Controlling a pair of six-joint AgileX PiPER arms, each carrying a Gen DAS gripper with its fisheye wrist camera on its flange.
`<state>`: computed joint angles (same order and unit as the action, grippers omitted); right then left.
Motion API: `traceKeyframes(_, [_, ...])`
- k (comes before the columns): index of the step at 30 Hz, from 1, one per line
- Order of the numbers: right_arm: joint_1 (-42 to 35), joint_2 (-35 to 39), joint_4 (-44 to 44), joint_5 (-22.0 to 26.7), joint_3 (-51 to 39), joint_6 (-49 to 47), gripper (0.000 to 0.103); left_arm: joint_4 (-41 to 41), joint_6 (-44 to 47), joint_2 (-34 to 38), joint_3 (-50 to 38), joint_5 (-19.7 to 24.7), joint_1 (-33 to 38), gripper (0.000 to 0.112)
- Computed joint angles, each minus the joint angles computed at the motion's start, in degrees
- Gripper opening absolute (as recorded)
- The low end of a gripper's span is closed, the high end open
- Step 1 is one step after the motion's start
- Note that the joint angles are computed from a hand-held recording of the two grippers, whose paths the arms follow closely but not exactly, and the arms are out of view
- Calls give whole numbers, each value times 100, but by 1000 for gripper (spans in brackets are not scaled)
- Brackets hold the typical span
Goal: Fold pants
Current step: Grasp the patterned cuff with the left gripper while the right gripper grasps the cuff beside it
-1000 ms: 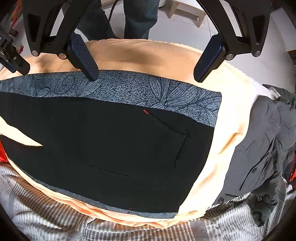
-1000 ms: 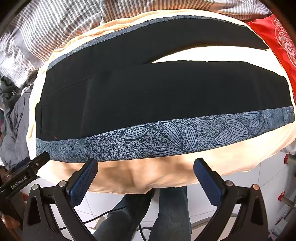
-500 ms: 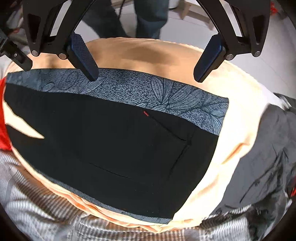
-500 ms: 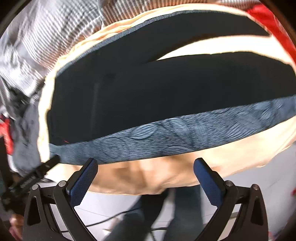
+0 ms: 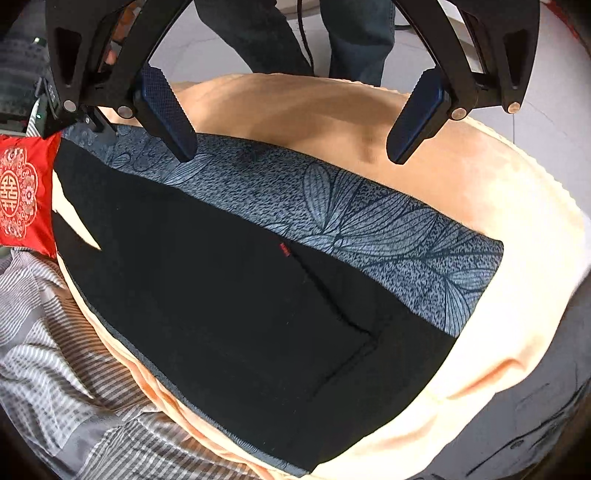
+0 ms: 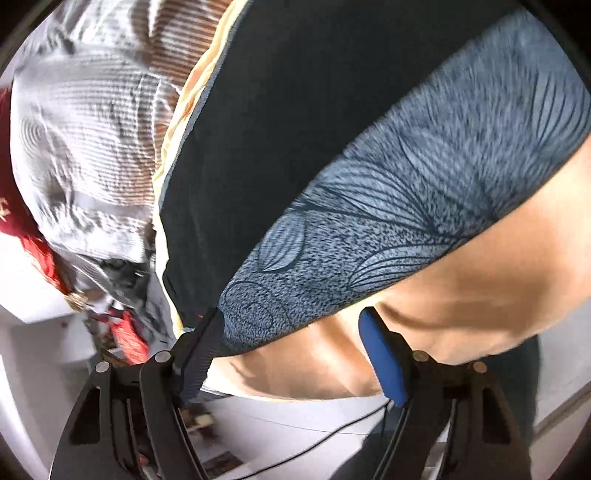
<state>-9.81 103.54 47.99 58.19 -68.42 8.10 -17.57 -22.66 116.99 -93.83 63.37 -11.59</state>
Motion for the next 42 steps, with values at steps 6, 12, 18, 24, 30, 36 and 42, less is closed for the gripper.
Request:
traceKeyframes(6, [-196,270,1977,-555,890,-1596,70,-180,284,36,122,-48,110,103])
traceKeyframes(12, [-291,560,3260,-422,1047,-2146,7,-521,457,-31,345,-166,307,103])
traceKeyframes(18, [-337,306,3253,-1,470,-1609,7,-1135,472,-297,649,-491,573,103])
traceKeyframes(24, [-268,423,2931,222,-158,-1103,7,-1598,472,-314,816,-856,817,103])
traceKeyframes(30, [-410,485,2729,481,-359,-947,7,-2152,463,-90,1031,-1152,1039,97])
traceKeyframes(36, [-352,501,2035,568,-663,-447,7,-2175,591,341,332,-668,1053,24])
traceKeyframes(42, [-269,679,1279,881,-1707,237,7,-1932,581,304,-591,-90,1134,20])
